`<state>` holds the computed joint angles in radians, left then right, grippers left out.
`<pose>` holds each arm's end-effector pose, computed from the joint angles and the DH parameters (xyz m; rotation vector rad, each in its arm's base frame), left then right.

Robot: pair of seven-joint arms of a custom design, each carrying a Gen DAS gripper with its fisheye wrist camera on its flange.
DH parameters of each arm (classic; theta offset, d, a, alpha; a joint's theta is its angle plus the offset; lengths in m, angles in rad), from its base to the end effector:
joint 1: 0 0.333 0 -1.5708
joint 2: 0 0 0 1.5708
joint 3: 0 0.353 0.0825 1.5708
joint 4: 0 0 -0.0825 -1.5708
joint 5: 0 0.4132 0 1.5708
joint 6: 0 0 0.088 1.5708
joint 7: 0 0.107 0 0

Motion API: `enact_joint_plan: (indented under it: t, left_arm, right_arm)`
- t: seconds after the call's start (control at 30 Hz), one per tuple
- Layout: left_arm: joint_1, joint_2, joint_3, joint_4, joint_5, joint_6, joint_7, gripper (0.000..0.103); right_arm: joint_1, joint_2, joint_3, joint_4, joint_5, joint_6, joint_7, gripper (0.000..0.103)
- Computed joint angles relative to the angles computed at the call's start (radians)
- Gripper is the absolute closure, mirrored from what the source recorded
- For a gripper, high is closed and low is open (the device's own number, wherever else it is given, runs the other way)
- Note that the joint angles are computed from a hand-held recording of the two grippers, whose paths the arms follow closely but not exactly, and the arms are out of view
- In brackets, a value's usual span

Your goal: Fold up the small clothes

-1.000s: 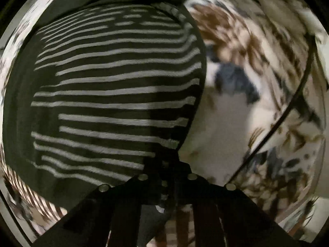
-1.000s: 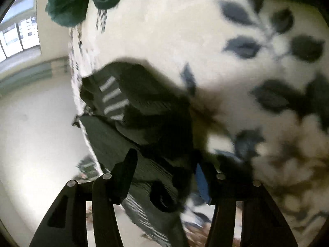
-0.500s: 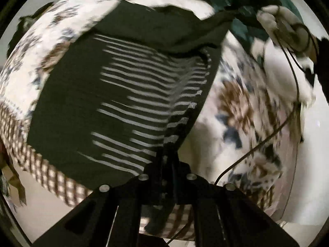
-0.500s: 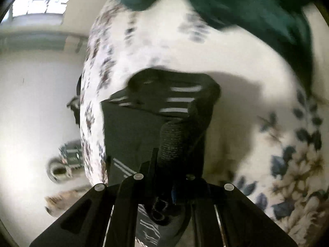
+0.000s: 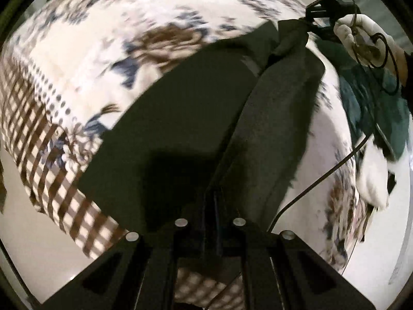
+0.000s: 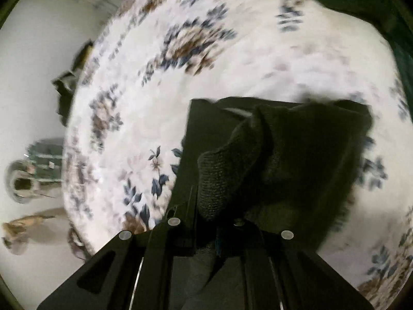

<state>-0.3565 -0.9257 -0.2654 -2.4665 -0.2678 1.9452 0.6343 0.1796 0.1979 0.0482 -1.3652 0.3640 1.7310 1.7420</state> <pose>0.2256 -0.2227 0.6289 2.5628 -1.6519 0.6012 0.6436 0.1788 0.6642 -1.9923 1.9397 0.3082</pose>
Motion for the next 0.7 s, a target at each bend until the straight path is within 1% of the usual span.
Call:
enact_joint_plan:
  t: [0.07,0.17,0.23,0.3,0.4,0.47,0.53,0.67,0.7]
  left_arm:
    - [0.008,-0.049,0.050,-0.081,-0.020,0.034,0.015,0.099]
    - [0.024,-0.089,0.101,-0.155,-0.041,0.064,0.056,0.099]
    - [0.032,-0.092,0.122,-0.177,-0.051,0.071,0.095,0.099]
    - [0.037,-0.099,0.141,-0.186,-0.067,0.074,0.130,0.099]
    - [0.057,-0.109,0.160,-0.181,-0.074,0.066,0.178,0.099]
    - [0.075,-0.119,0.171,-0.176,-0.067,0.051,0.213,0.099]
    - [0.098,-0.125,0.185,-0.184,-0.059,0.038,0.247,0.099]
    - [0.126,-0.115,0.233,-0.226,-0.099,0.035,0.318,0.096]
    - [0.135,-0.107,0.246,-0.229,-0.114,0.020,0.327,0.096]
  right_arm:
    - [0.052,0.079,0.018,0.075,-0.080,-0.001,0.055,0.094]
    - [0.108,0.175,0.026,0.165,-0.156,-0.023,0.126,0.094]
    - [0.139,0.226,0.025,0.214,-0.196,-0.036,0.175,0.094]
    - [0.152,0.246,0.023,0.226,-0.214,-0.040,0.202,0.094]
    - [0.167,0.290,0.018,0.288,-0.234,-0.072,0.265,0.094]
    - [0.171,0.316,0.018,0.333,-0.233,-0.091,0.297,0.094]
    - [0.175,0.330,0.016,0.357,-0.239,-0.091,0.316,0.094]
    - [0.183,0.375,0.016,0.404,-0.247,-0.125,0.345,0.093]
    - [0.184,0.394,0.019,0.427,-0.246,-0.145,0.343,0.090]
